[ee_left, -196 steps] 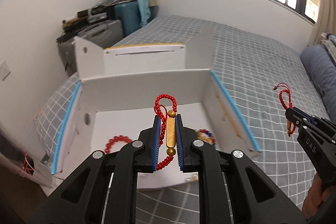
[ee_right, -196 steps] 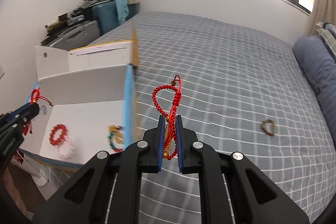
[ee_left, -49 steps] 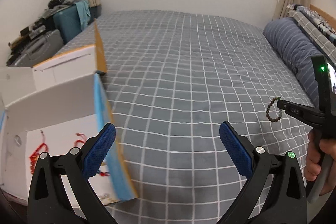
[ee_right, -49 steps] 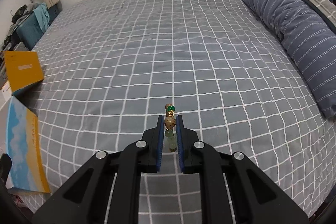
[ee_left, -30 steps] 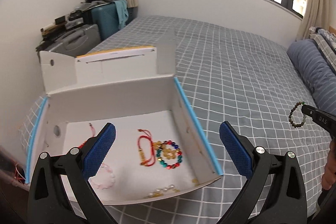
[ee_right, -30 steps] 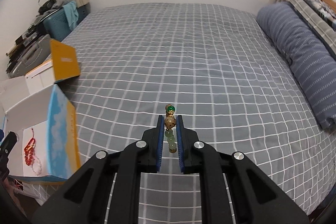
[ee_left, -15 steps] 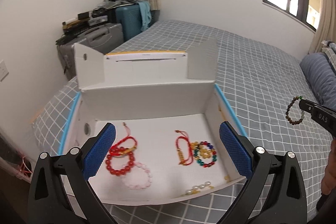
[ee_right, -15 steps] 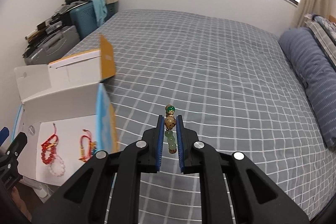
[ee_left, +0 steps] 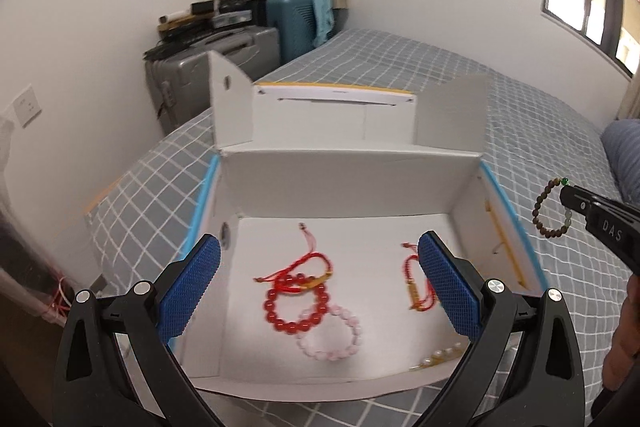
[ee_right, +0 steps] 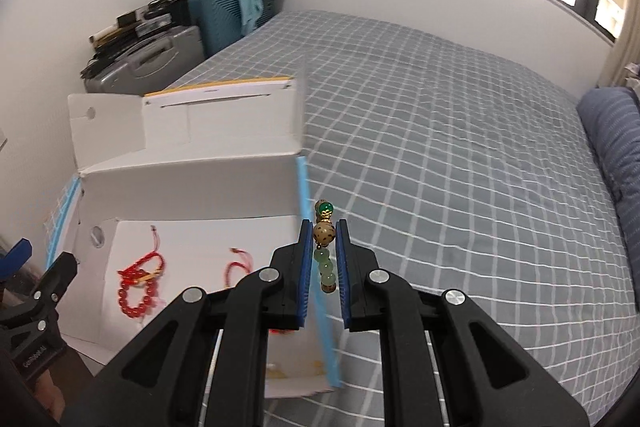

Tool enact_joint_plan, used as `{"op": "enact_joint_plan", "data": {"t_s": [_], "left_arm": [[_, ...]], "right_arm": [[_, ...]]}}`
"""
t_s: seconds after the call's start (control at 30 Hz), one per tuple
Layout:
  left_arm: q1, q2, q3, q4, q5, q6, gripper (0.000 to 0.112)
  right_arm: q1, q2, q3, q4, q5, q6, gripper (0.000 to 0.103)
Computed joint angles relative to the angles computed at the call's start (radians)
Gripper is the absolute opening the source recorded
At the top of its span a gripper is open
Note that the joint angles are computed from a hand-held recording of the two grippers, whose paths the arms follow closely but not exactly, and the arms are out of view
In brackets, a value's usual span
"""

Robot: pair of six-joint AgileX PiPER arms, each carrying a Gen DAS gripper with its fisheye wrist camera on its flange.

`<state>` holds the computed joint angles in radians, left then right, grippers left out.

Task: Organize jewelry
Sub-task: 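Carry brown bead bracelet in right tool over the white box, then open right tool to drop brown bead bracelet into box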

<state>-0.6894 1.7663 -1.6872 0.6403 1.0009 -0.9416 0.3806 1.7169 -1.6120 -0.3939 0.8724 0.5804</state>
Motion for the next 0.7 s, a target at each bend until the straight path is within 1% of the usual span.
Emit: {"op": "enact_joint_plan", "data": {"t_s": [0.17, 0.37, 0.6, 0.7], "left_arm": [[0.043, -0.021, 0.040, -0.038, -0.032, 0.036, 0.097], [0.076, -0.021, 0.055, -0.051, -0.038, 0.030, 0.097], [0.091, -0.023, 0.066, -0.080, -0.062, 0.051, 0.097], [0.093, -0.024, 0.067, -0.078, -0.059, 0.044, 0.097]], "right_arm": [[0.032, 0.065, -0.038, 0.035, -0.005, -0.006, 0.011], [0.043, 0.128, -0.053, 0.089, -0.021, -0.012, 0.011], [0.041, 0.157, -0.050, 0.106, -0.028, -0.014, 0.011], [0.042, 0.164, -0.053, 0.110, -0.024, -0.021, 0.011]]}}
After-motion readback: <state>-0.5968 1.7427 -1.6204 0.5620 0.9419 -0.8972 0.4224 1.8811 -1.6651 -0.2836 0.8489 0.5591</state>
